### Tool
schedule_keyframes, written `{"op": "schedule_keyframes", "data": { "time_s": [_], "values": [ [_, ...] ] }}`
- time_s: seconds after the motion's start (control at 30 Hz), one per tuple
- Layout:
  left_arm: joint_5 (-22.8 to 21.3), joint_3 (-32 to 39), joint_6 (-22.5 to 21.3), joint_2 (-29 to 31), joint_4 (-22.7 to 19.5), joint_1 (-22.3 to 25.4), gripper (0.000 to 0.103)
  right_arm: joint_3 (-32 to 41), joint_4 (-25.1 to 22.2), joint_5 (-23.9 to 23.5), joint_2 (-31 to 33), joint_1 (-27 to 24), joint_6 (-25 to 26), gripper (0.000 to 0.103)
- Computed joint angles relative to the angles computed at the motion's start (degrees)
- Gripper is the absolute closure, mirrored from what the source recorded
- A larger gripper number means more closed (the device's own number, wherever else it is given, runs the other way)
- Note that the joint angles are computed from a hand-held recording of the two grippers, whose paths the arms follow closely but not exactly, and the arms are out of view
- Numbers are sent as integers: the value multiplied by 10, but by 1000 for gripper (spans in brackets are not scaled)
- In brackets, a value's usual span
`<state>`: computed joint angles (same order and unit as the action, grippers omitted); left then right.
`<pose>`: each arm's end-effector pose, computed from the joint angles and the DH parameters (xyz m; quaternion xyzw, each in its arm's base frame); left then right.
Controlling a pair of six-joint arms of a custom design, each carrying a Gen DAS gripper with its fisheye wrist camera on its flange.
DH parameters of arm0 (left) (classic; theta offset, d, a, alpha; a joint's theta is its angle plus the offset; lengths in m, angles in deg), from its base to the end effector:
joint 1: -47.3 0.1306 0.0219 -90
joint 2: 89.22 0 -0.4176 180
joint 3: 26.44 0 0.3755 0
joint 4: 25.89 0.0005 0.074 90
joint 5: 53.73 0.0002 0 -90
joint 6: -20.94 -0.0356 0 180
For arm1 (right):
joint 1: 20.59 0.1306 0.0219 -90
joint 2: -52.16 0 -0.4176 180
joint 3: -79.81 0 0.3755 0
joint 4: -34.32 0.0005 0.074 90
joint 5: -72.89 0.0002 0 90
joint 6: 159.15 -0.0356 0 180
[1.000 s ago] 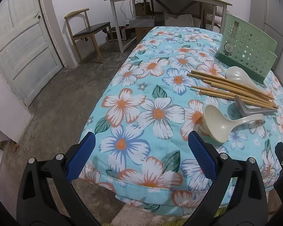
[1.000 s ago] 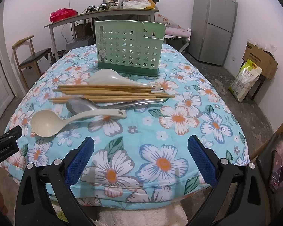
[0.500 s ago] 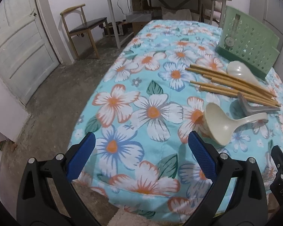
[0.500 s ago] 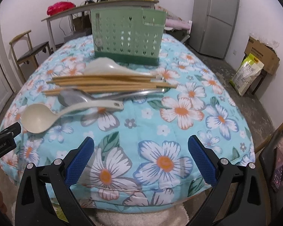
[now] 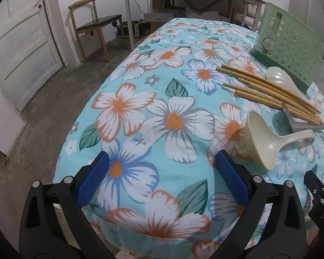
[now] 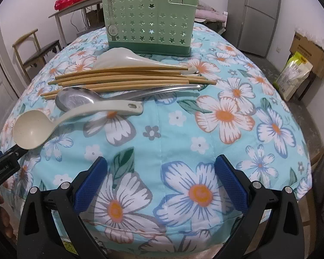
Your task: Organize utensils
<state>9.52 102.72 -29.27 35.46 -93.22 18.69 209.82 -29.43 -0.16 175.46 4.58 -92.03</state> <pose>0.6061 -0.3129 0.4091 -0.1462 0.9359 0.0576 0.3153 0.6225 0.2805 0.4327 0.0228 0.9491 -0.0148 0.3138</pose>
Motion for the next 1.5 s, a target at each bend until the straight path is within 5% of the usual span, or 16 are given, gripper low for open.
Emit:
{"op": "schedule_keyframes", "data": {
  "time_s": [0.37,0.5,0.67,0.93,1.3,1.5],
  "values": [
    [27,0,-34,-7,0,7,7,-24,24,-2,-12,1,5,6],
    [41,-73,-72,-65,138,6,7,-29,30,-3,-15,0,7,6],
    [130,-65,-78,-64,184,15,9,-33,35,-4,-17,0,9,6],
    [257,-12,-48,-17,153,24,49,-38,42,-9,-19,-1,15,6],
    [278,-22,-34,-12,156,33,95,-45,52,-17,-23,-4,18,5],
    [290,-43,-28,-30,190,38,98,-48,58,-23,-24,-5,15,5]
  ]
}}
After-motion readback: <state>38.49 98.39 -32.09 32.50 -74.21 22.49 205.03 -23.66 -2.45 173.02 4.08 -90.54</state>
